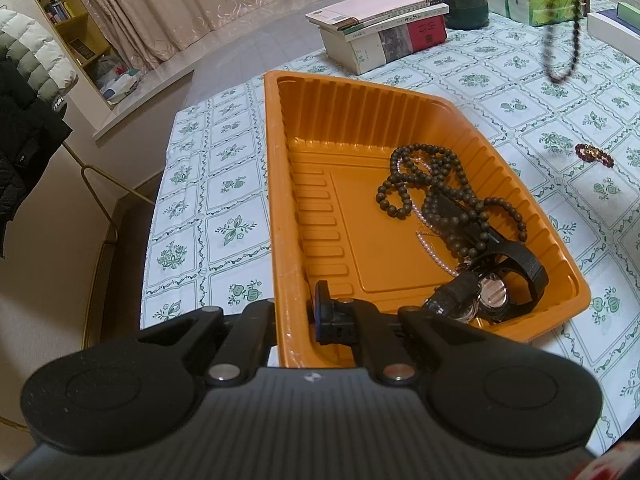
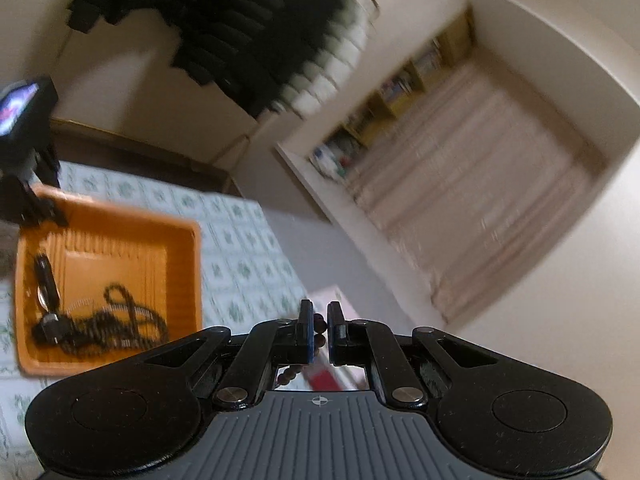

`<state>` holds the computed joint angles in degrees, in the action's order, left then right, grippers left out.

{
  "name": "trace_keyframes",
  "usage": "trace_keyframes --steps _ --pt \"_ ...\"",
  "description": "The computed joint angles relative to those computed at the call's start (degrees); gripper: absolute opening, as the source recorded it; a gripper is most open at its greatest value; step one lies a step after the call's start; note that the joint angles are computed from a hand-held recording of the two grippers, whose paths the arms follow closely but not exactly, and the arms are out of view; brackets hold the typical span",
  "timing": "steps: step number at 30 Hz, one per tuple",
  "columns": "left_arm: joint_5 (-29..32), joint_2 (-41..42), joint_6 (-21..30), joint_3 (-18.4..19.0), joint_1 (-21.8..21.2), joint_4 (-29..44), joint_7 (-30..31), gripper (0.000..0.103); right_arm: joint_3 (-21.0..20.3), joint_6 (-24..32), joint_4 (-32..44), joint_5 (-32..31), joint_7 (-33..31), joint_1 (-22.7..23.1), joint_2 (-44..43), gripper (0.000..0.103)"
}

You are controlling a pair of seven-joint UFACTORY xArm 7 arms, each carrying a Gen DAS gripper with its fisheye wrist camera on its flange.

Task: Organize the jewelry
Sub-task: 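Lift the brown bead bracelet over the tray with the right gripper, then lower the brown bracelet into the tray and open the right gripper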

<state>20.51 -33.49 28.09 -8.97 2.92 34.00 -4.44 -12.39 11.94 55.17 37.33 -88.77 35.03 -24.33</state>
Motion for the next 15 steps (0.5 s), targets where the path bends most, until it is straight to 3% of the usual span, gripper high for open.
trace_keyframes --steps 4,11,15 --pt "-0.10 0.24 -0.24 0.07 0.01 0.03 0.03 0.003 -0.51 2.41 3.40 2.88 -4.22 3.98 2.22 0.006" --pt "-0.81 0.13 -0.98 0.81 -0.33 -0.39 0.83 0.003 3.79 6.87 8.10 6.69 -12.28 4.23 9.51 0.006" --pt "-1.32 0.21 -1.37 1.00 -0.22 -0.56 1.23 0.003 5.03 0.11 8.98 15.35 -27.67 7.17 14.22 0.004"
